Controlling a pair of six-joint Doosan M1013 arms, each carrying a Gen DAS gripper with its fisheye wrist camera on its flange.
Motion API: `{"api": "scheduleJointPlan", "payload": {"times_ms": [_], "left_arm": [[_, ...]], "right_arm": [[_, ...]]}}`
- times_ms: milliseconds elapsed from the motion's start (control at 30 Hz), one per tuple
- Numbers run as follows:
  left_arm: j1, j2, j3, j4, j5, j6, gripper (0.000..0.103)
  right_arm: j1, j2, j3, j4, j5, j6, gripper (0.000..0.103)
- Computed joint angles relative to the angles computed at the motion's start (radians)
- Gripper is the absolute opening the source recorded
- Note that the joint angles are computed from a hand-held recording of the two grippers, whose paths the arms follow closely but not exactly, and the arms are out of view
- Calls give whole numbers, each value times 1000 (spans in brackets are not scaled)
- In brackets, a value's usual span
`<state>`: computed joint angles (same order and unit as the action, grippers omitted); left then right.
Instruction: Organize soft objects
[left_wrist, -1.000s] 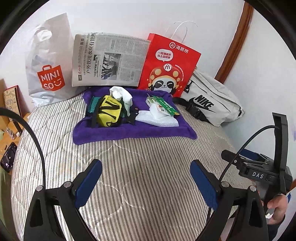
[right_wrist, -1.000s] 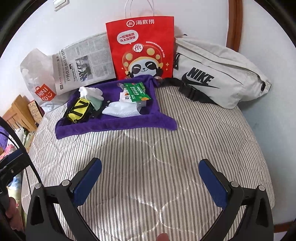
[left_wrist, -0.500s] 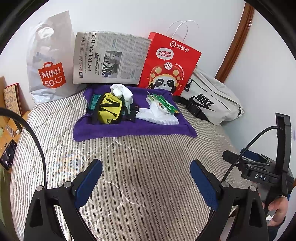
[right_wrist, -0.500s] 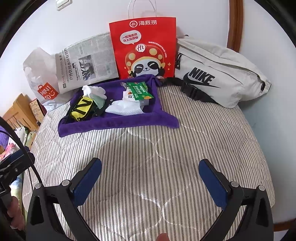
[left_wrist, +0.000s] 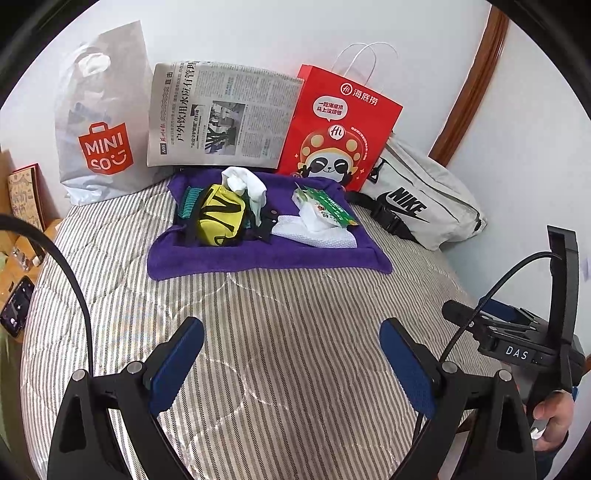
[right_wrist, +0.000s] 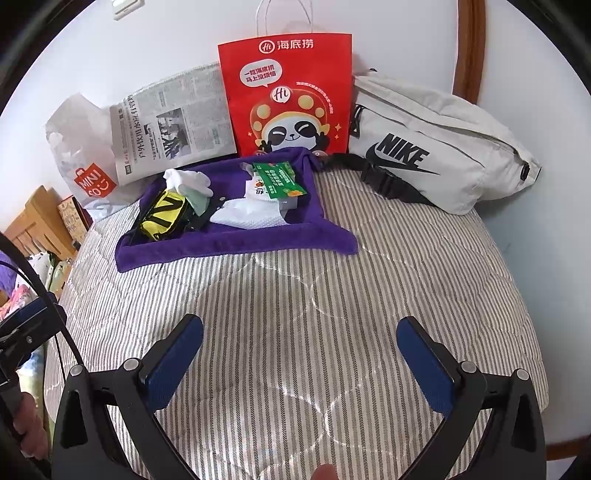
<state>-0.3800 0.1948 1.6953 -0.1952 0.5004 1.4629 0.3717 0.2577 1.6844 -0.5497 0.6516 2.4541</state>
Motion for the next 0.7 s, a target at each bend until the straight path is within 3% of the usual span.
{"api": "scheduleJointPlan", "payload": {"times_ms": [700], "left_arm": [[3, -1, -4, -1, 8, 15, 96]], "right_arm": [[-1, 3, -3, 1, 1, -11, 103]]}}
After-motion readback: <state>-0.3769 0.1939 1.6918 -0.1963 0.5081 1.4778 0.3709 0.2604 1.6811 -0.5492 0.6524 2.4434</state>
